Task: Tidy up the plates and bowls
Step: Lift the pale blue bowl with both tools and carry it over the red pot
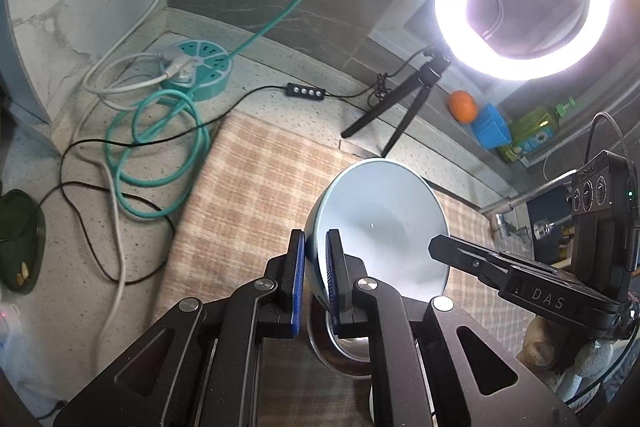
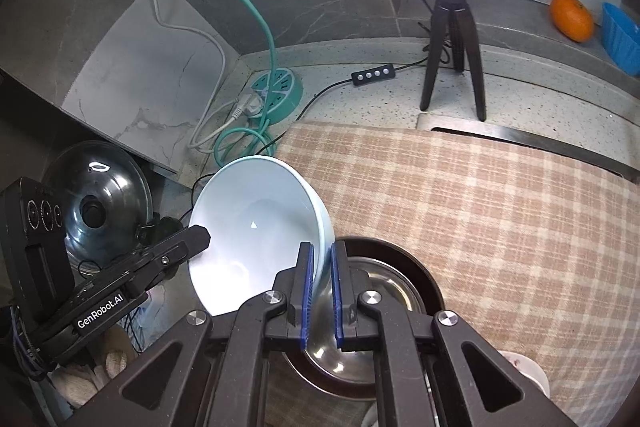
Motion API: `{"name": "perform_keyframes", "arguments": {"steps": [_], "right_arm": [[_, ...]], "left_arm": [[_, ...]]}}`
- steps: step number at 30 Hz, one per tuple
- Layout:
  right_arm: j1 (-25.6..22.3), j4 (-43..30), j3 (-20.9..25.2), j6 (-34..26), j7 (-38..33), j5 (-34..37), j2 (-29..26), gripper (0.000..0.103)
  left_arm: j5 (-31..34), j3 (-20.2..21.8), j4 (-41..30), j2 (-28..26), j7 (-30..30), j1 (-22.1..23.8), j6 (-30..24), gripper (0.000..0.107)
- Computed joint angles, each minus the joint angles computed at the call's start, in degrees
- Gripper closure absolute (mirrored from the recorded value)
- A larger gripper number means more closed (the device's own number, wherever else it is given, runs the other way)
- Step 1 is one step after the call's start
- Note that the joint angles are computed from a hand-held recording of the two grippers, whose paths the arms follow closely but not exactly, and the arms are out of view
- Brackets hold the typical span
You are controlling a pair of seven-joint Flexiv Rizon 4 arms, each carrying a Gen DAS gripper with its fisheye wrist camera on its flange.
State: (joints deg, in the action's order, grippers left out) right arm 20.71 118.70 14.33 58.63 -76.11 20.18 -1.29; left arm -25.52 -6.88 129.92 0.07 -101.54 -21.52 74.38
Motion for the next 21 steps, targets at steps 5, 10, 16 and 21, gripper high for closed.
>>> {"name": "perform_keyframes", "arguments": {"steps": [5, 10, 16, 21], "right_arm": [[-0.64, 2.42, -0.39, -0.17, 0.21, 0.37, 2.23, 0.095], [-0.90, 5.17, -0.87, -0.04, 0.72, -0.02, 4.28, 0.095], [-0.90, 7.85, -1.42, -0.23, 1.09, -0.33, 5.70, 0.095], [-0.71, 9.11, -1.70, -0.26, 0.89, -0.09, 6.07, 0.095]], "left_arm": [[-0.33, -0.89, -0.15, -0.58, 0.17, -1.02, -0.38, 0.098], [-0.63, -1.58, -0.32, -1.21, 0.18, -2.02, -0.82, 0.098], [-0.68, -2.11, -0.49, -1.91, 0.29, -2.87, -1.62, 0.098], [-0.38, -2.31, -0.44, -2.40, -0.07, -3.20, -1.96, 0.098]]}}
